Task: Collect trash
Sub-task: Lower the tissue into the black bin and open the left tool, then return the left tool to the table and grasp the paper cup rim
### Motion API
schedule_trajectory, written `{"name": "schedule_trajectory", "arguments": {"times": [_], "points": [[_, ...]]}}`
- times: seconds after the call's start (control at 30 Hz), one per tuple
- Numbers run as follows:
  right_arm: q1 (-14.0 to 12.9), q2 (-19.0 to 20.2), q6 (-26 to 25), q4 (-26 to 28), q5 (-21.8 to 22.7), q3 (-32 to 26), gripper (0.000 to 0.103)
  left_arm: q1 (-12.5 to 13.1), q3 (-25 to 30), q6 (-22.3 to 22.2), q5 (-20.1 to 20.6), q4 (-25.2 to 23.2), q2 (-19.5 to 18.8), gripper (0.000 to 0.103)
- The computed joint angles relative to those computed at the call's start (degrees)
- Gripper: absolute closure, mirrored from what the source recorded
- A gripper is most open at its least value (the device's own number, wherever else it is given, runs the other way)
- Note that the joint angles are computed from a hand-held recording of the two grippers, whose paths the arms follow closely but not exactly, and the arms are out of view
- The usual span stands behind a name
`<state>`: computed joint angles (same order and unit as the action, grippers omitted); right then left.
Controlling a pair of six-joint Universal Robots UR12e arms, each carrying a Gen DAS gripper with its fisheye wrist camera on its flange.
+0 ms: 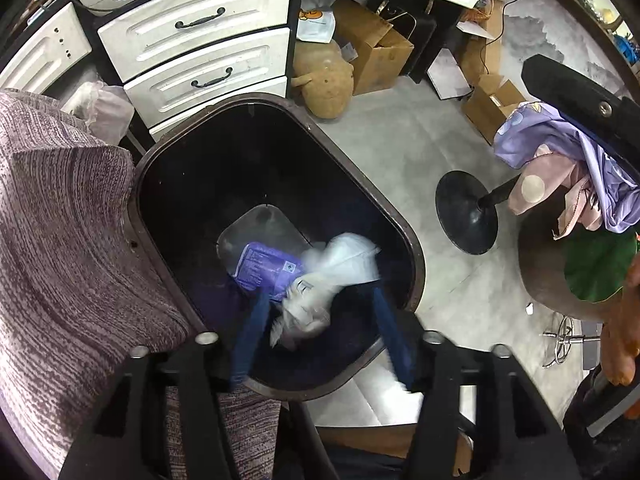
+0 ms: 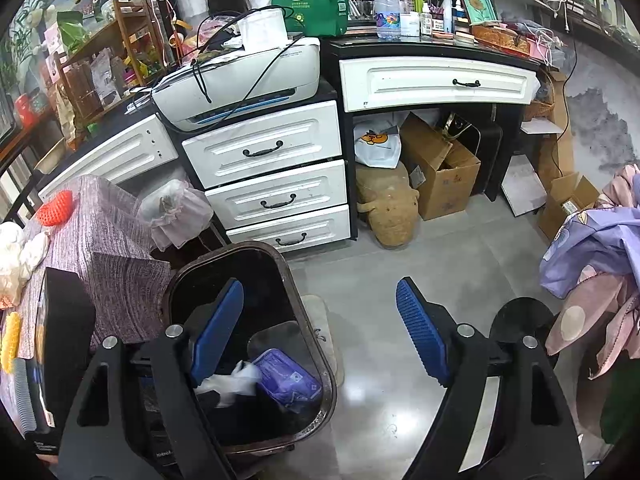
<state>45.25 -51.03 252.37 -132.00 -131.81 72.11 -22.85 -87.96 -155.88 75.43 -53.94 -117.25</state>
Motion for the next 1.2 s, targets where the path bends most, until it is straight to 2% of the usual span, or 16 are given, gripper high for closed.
{"name": "schedule_trajectory", "arguments": {"times": [0.17, 0.33, 0.5, 0.67, 1.0, 1.07, 1.1, 1.2], "points": [[0.0, 0.0, 0.0, 0.1, -0.2, -0.2, 0.024, 0.1, -1.4, 0.4, -0.2, 3.5, 0.7, 0.028], [0.1, 0.0, 0.7, 0.6, -0.7, -0.2, 0.023, 0.2, -1.5, -0.1, -1.2, 4.2, 1.0, 0.026], [0.0, -0.1, 1.6, 0.7, -0.2, 0.1, 0.023, 0.1, -3.8, 0.4, 0.0, 9.4, 2.8, 0.022], [-0.1, 0.2, 1.5, 0.7, 0.6, -0.2, 0.023, 0.7, -6.1, 0.8, -0.5, 12.0, 5.0, 0.021], [0.7, 2.5, -5.7, -0.2, 1.9, -4.4, 0.022, 4.0, -11.5, -0.5, -3.6, 18.2, 9.9, 0.016], [1.0, 3.4, -8.1, -0.5, 2.0, -6.0, 0.020, 5.1, -12.9, -1.4, -4.2, 19.8, 11.0, 0.015], [1.2, 3.6, -8.8, -0.7, 2.0, -6.3, 0.016, 5.6, -13.5, -2.0, -4.7, 20.4, 11.5, 0.014], [1.6, 4.9, -12.4, -0.7, 2.1, -8.9, 0.015, 7.4, -15.4, -3.6, -5.6, 22.9, 13.0, 0.013]]}}
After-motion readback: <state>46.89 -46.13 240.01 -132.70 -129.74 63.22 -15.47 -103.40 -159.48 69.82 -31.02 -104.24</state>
